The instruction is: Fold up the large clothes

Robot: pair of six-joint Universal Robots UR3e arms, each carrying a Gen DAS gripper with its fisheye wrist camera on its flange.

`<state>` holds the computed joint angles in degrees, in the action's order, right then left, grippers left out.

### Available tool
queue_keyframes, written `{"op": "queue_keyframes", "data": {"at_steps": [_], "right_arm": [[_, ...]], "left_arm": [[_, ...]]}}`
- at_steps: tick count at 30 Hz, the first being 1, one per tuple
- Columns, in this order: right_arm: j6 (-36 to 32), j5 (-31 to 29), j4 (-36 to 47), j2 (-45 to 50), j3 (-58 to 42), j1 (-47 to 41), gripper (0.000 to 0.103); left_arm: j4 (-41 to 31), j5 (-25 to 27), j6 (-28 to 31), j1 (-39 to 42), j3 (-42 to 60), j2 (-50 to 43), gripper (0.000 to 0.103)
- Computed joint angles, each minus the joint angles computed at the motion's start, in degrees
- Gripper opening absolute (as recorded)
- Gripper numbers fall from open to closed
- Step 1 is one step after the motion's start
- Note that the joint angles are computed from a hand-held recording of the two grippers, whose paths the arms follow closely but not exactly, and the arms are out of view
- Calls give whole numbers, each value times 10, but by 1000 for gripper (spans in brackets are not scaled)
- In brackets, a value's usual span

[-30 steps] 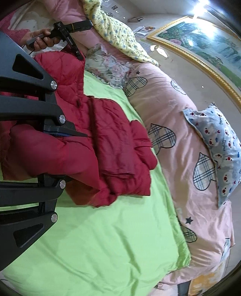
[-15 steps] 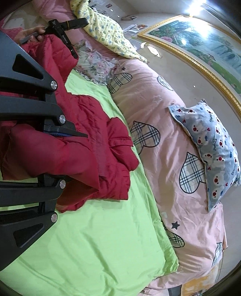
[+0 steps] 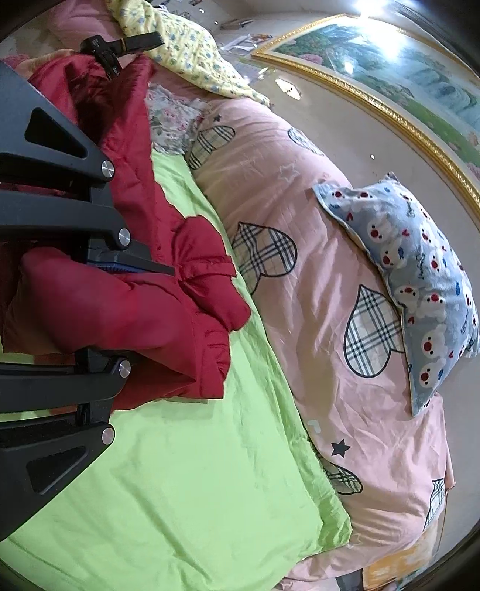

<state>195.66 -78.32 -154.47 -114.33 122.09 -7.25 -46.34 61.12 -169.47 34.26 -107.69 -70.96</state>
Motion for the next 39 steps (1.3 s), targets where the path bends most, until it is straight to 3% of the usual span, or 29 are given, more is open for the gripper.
{"op": "queue_keyframes", "data": {"at_steps": [8, 20, 28, 39], "right_arm": [[4, -37, -59, 126, -56, 13, 25], [15, -81, -111, 334, -171, 6, 25], [18, -110, -139, 427, -231, 13, 26], [14, -143, -137, 529, -328, 18, 26]], "left_arm": [[83, 87, -75, -92, 110, -181, 10], [93, 189, -148, -173, 374, -479, 11], [101, 238, -169, -203, 485, -591, 11], [34, 272, -179, -221, 643, -696, 14]]}}
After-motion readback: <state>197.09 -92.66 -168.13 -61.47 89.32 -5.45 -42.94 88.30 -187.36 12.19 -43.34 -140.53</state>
